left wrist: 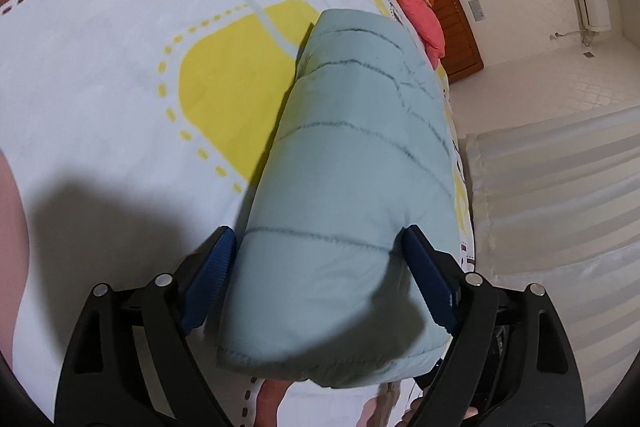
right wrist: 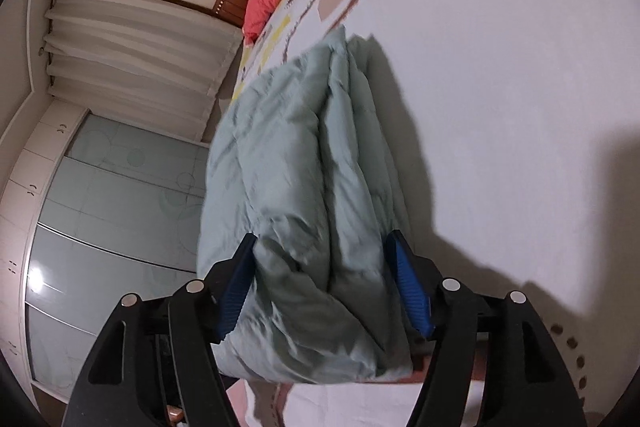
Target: Fold large clothes
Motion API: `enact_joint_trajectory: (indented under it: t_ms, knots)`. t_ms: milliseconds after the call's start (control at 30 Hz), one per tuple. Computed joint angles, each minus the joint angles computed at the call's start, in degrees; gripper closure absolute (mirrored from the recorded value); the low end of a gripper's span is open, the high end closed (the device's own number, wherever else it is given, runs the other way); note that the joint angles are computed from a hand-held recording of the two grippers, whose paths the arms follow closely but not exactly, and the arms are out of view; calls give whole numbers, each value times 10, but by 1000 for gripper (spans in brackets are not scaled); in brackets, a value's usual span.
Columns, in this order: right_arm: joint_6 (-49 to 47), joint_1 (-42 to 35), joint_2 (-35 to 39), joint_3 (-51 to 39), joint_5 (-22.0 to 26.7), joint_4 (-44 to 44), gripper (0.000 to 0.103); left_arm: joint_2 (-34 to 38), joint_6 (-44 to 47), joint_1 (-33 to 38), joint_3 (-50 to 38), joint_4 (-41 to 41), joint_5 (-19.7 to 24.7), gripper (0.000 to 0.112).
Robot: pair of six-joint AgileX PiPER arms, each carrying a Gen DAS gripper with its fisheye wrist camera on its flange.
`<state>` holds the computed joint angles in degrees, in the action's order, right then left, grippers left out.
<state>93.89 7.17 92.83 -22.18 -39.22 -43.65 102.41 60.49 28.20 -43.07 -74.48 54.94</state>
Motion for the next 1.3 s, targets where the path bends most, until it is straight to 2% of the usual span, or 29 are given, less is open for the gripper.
enact_joint_trajectory:
  t_ms: [33,100,167,267,633,767,1133,1300]
  knots:
    - [4,1,7,-2,-1,-4,39,-1,0,-2,0,2,-3,37]
    - [7,6,12,-6,11,-5,56,-6,3,-6,3,4,-13,47]
    - [9,7,18,-12,14,-11,64,-12,2,-15,4,7,-27,51]
    - [8,6,28,-18,14,-11,69,-15,10,-26,6,2,-48,54]
    - [-12,-6,34,6,-23,2,66,-18,25,-31,12,-10,-59,53]
    - [-13,-1,27,8,-18,10,63,-17,32,-26,16,-15,-56,51]
    - [-61,25,13,42,-31,102,59,-39,36,-28,44,-38,-73,47]
    - [-94,62,-14,61,-11,176,57,-62,19,-40,58,-40,-101,42]
